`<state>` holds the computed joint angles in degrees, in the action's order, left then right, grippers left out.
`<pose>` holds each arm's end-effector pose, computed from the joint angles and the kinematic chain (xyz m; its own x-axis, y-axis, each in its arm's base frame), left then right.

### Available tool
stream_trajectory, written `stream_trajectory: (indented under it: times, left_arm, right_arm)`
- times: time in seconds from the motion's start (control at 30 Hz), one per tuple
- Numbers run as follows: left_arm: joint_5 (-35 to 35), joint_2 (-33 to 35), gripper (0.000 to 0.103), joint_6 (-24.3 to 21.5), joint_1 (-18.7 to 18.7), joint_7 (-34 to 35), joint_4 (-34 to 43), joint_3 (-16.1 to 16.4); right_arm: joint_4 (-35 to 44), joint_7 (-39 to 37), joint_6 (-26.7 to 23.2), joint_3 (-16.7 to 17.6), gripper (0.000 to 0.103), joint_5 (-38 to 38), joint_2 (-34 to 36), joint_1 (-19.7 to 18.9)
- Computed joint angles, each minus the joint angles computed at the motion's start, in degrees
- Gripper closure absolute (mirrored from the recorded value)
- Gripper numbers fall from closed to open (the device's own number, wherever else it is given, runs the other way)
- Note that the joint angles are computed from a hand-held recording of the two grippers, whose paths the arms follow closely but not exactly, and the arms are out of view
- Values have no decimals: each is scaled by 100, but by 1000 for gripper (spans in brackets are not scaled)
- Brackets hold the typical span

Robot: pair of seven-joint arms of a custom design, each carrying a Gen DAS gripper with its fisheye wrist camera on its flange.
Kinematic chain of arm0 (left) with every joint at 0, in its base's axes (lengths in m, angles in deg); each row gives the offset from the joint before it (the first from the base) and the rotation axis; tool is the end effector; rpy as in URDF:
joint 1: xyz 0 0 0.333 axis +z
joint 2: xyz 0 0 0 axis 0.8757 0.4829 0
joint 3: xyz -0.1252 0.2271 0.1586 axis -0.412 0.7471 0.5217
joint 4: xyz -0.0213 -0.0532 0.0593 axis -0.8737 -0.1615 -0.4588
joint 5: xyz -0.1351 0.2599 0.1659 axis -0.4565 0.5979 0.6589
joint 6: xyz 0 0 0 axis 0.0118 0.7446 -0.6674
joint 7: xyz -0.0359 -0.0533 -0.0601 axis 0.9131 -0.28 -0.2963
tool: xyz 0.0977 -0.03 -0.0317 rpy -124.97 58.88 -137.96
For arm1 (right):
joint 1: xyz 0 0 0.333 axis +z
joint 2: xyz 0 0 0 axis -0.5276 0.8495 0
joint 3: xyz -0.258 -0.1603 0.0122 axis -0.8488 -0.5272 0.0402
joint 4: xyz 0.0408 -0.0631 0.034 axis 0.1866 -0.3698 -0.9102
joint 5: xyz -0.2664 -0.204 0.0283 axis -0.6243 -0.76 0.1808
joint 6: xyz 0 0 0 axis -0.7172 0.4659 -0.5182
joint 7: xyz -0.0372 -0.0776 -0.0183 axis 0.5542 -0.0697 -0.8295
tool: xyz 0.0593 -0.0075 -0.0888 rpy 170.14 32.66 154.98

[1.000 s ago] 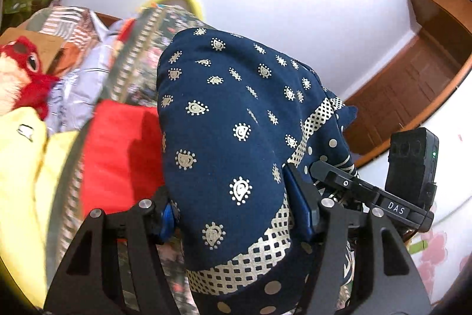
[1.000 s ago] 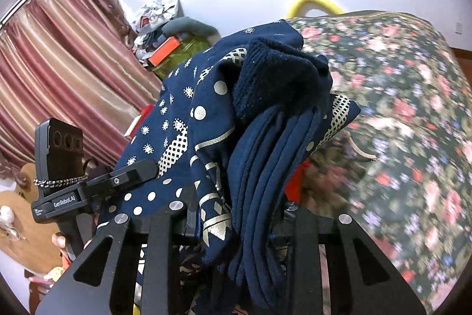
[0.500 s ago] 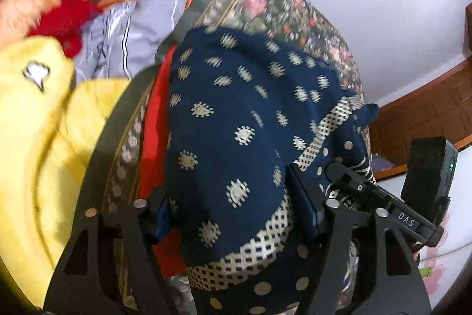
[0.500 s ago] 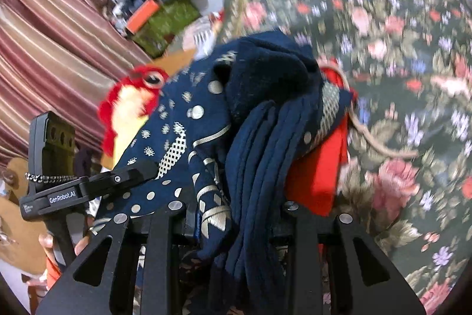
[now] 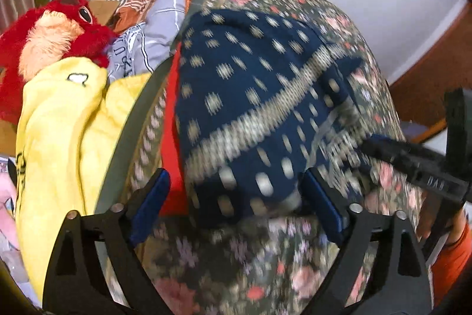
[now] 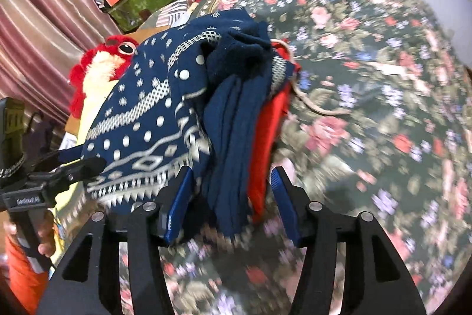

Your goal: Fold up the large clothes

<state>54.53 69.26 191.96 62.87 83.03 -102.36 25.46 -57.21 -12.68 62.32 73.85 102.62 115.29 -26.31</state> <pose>0.5775 -0.0370 0.4422 -0.0055 -0.9572 0.2893 -0.8787 -0.1334 -0.4583 0.6537 0.1512 0.4960 0.4189 -0.8575 -0.2985 -0.8617 -0.2718 -0.4285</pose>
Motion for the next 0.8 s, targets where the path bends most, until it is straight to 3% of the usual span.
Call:
stream_trajectory:
  times: [0.13, 0.4, 0.63, 0.8]
  left_arm:
    - [189, -502, 10, -10, -108, -332, -584, 37]
    - [1071, -2108, 10, 722, -198, -1135, -1740, -62]
    - [1208, -3874, 10, 1554, -349, -1295, -2567, -264]
    - [1326, -4998, 10, 2237, -151, -1565, -3156, -770]
  right_arm:
    - [-704, -130, 136, -26, 52, 189, -662, -99]
    - [-2045, -1073, 908, -244, 52, 1482, -2400, -8]
    - [-3166, -2278, 1844, -689, 52, 2918, -3944, 599]
    - [-3899, -2949, 2494, -1009, 52, 3670, -4942, 1186]
